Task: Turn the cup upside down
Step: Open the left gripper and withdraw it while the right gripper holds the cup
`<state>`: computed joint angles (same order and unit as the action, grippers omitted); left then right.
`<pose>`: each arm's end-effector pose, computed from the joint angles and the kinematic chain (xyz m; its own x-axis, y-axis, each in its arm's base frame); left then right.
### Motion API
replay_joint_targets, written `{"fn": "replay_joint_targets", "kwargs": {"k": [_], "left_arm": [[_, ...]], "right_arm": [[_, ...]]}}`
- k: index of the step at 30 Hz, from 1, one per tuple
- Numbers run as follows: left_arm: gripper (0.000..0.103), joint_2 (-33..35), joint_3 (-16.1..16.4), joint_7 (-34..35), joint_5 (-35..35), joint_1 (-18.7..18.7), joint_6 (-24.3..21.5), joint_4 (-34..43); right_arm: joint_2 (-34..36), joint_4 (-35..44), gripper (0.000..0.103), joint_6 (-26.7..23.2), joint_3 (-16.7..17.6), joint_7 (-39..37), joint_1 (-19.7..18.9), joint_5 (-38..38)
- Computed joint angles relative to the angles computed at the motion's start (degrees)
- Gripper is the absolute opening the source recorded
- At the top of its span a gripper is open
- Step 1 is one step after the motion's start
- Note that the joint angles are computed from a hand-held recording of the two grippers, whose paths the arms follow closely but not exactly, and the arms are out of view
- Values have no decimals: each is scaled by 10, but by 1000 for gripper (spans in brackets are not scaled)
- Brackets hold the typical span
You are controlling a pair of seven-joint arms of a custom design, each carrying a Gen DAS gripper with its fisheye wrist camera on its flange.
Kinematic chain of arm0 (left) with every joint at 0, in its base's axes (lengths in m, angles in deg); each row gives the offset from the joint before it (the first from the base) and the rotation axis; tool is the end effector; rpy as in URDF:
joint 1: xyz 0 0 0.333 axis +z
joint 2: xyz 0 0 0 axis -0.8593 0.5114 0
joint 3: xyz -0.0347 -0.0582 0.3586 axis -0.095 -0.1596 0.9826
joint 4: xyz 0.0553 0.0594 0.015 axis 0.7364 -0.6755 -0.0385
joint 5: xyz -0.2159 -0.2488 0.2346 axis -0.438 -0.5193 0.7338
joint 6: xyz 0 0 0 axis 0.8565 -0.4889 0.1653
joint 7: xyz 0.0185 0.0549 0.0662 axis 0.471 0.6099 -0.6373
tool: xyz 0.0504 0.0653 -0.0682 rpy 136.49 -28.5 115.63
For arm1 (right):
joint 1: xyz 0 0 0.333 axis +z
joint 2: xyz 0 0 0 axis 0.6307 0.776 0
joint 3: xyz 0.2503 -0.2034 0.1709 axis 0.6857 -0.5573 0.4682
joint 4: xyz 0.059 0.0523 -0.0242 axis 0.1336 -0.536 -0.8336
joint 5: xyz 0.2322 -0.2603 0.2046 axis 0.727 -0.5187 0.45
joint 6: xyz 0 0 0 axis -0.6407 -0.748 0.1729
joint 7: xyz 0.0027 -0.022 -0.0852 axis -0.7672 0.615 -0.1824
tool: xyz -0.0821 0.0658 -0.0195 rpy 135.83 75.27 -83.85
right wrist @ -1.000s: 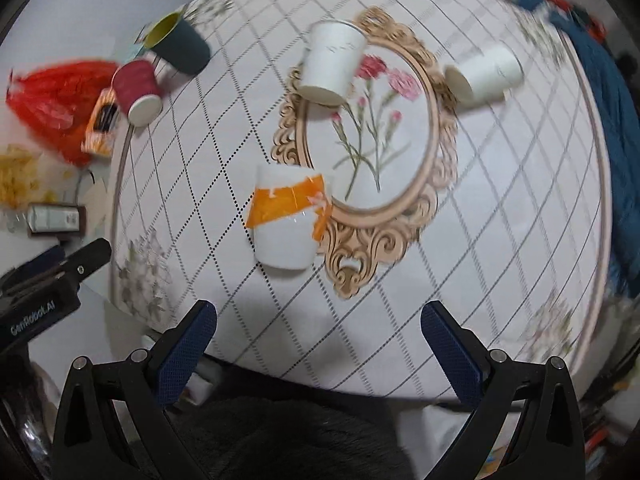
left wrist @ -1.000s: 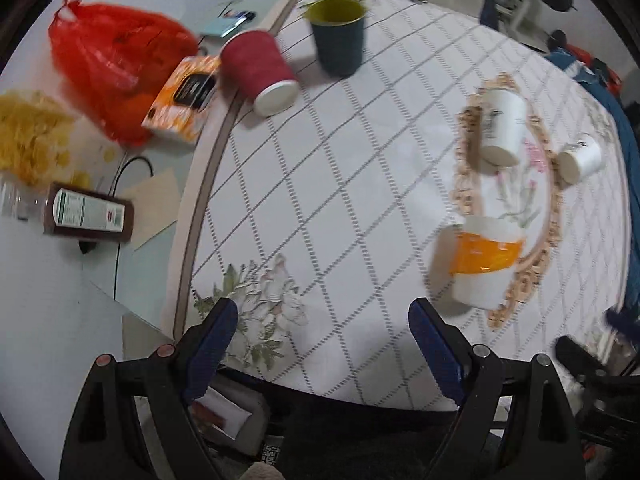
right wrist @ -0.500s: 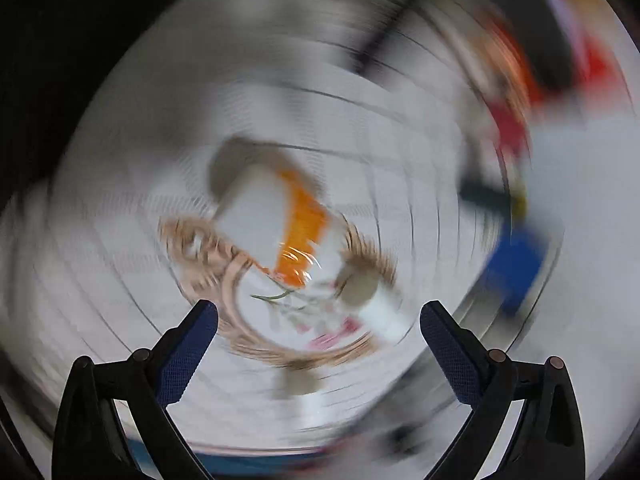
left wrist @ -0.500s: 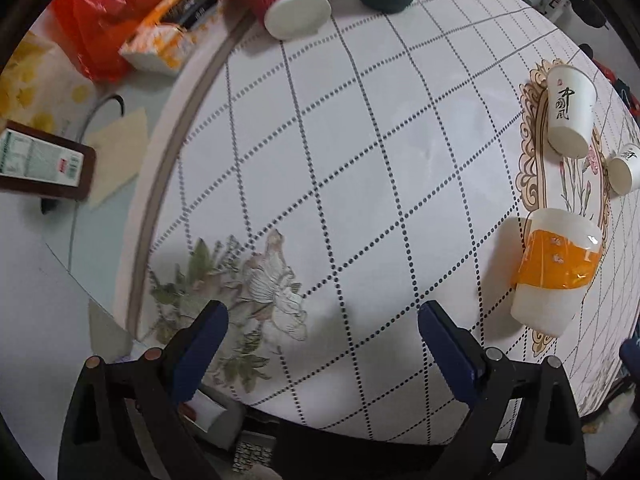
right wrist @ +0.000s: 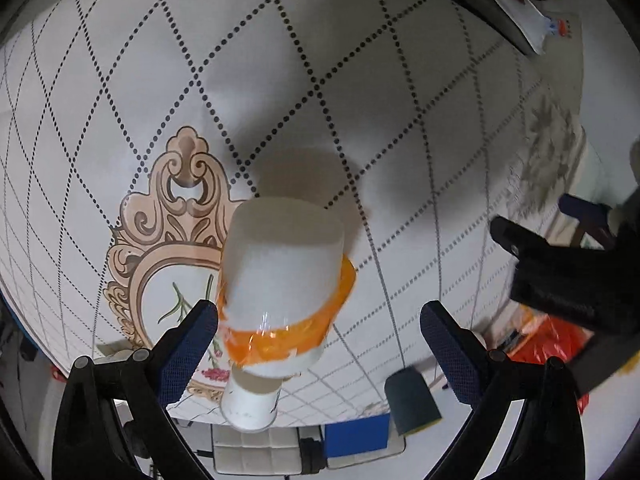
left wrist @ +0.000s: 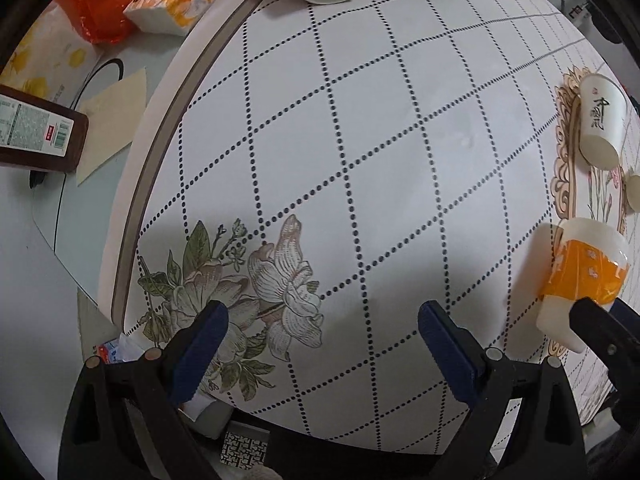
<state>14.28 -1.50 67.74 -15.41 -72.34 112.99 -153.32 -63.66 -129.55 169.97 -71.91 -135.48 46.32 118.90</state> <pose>0.5008 -0.2469 0.4233 0.5576 -0.8277 -0.0633 -0.8285 -0.5597 0.0192 0.5404 0.0366 0.4292 -0.3704 0.9133 0.1694 0.8337 0.2464 0.4941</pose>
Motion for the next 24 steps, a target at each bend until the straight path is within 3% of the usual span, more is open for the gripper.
{"fn": "replay_joint_targets", "kwargs": {"k": [6, 17, 24], "left_arm": [[98, -11, 3, 14, -8, 4, 12, -26], [98, 11, 2, 29, -8, 7, 2, 2], [98, 35, 0, 31, 4, 10, -13, 35]], "right_arm": [[33, 10, 102, 34, 10, -5, 0, -22], [54, 12, 102, 58, 26, 13, -8, -25], [78, 21, 88, 80, 40, -15, -13, 15]]}}
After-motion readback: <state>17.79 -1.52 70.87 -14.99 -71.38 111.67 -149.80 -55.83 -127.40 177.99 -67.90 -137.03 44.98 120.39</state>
